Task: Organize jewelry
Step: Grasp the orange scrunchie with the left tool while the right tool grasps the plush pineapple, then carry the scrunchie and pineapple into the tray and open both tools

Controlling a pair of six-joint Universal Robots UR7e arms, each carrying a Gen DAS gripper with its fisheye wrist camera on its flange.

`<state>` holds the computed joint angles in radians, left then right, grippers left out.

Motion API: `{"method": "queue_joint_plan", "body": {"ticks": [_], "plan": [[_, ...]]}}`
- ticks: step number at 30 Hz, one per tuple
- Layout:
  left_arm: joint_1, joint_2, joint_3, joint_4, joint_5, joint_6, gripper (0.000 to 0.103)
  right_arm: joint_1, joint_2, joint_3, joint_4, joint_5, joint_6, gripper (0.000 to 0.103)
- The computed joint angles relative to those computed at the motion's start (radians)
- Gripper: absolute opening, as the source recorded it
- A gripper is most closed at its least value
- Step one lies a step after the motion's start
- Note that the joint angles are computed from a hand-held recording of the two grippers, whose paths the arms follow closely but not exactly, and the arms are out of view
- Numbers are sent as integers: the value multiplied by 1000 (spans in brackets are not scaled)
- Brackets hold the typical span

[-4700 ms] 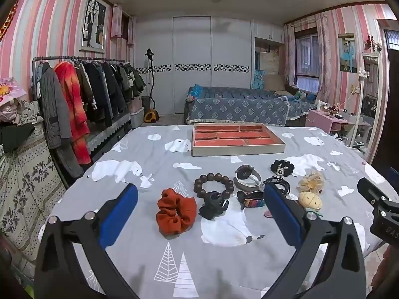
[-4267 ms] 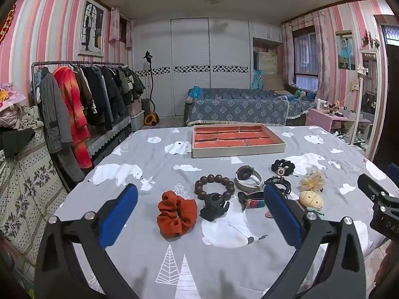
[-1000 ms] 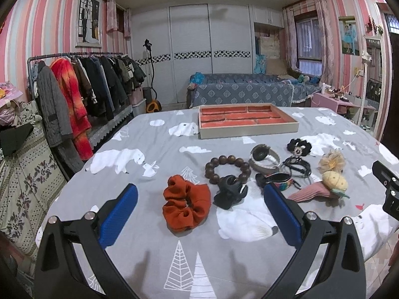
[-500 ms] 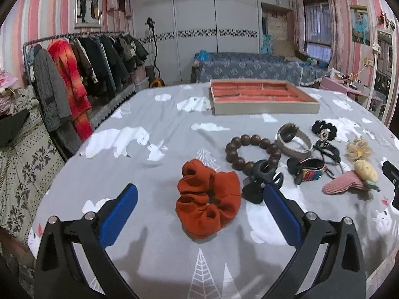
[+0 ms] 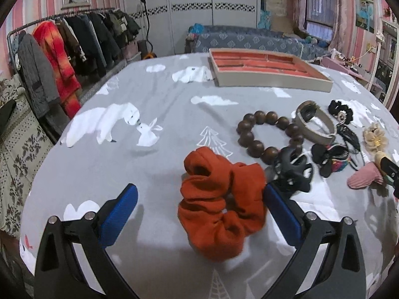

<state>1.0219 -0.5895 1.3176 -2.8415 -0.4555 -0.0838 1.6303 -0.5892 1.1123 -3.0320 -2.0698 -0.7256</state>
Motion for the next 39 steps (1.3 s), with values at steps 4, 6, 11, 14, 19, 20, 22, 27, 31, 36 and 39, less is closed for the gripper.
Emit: {"method": "queue_joint_plan", "body": {"ticks": [4,6,11,14,19,20,22,27,31,36,39], "plan": [[21,-10,-17,86,-56,-55,99,-6,12,-43,101,-8,40,82],[26,-15,-20,111,-77,-77,99,-14,4,-48,158,12,76,76],[38,-26,-25,129,-123,-99,97,-22,-5,-48,203,55,94,63],[37,-28,-23,130,-134,-90,81,-23,-10,-39,206,74,95,59],[33,-32,-16,133,-157,-84,59,-31,-24,-30,219,106,98,57],[33,-33,-15,133,-165,-83,54,-32,-27,-25,215,110,95,56],[31,-30,-17,133,-158,-81,49,-33,-33,-16,208,118,86,56],[26,-33,-8,117,-155,-84,35,-38,-56,12,200,149,74,56],[17,-41,13,70,-141,-75,29,-41,-76,43,166,182,62,55],[-8,-44,33,-58,-95,1,28,-39,-95,64,122,227,29,55],[-27,-20,0,-144,-62,104,28,-33,-95,48,114,259,9,55]]}}
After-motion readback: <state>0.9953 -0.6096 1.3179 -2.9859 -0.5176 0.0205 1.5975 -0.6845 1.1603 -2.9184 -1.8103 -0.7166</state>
